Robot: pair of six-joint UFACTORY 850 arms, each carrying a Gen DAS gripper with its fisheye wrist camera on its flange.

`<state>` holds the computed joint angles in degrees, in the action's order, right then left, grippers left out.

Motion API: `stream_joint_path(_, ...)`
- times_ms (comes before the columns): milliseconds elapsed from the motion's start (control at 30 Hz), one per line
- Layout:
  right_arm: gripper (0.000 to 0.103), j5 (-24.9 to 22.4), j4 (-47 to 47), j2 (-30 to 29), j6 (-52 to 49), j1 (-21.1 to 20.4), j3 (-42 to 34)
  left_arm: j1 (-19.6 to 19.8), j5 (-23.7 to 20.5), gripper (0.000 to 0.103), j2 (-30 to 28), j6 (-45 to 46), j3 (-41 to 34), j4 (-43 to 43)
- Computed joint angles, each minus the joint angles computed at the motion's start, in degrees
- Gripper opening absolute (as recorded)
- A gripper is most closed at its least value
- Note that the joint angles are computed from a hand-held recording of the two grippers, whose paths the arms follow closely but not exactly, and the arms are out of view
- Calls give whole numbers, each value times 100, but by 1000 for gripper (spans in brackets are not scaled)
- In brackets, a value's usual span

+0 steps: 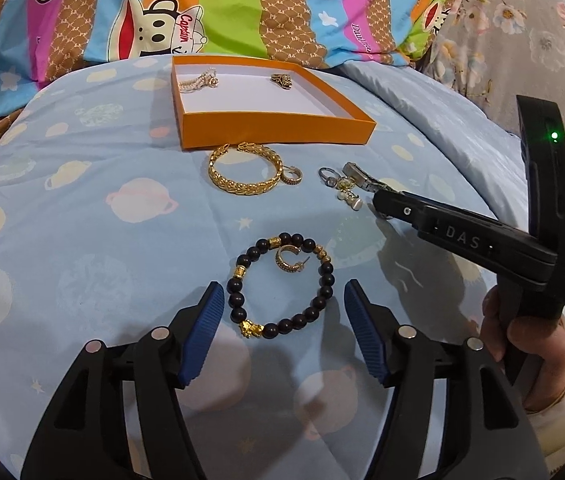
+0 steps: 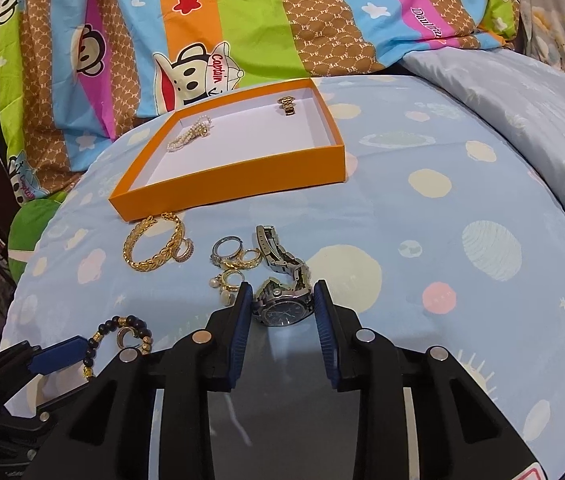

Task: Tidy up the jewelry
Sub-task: 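Move the left tool to the gold bangle while the right tool reaches the silver watch, then grasp the gold bangle with the left tool while the right tool lifts the silver watch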

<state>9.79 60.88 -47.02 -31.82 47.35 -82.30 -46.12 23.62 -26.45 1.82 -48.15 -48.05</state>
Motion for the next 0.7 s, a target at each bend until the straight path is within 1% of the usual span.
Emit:
stream_joint_path(133,30,33,-746,108,874,-20,192,-51,62,66,-71,363,-82,-302)
stream_joint_path(200,30,47,-954,148,1121,-21,269,-64,69,66,-102,534,-121,-444)
stream_joint_path(267,30,75,-1193,198,1399,-13,358,-58,68,66,-109,477,-128,-385)
stream_joint_path(367,30,116,-1394,241,1638,-4,438,-59,72,66,-114,483,-130,-383)
stream_joint_path(467,30,147,-1563,270,1835,-10,483,-28,82,66,-81,231,-88,-190)
stream_joint_path(600,30,159,-1728,284,2038,-18,521,77,210,66,39,248,-2,-345)
stream_joint_path(700,30,161,-1742,284,2043,-17,523,194,261,66,59,533,-34,-630)
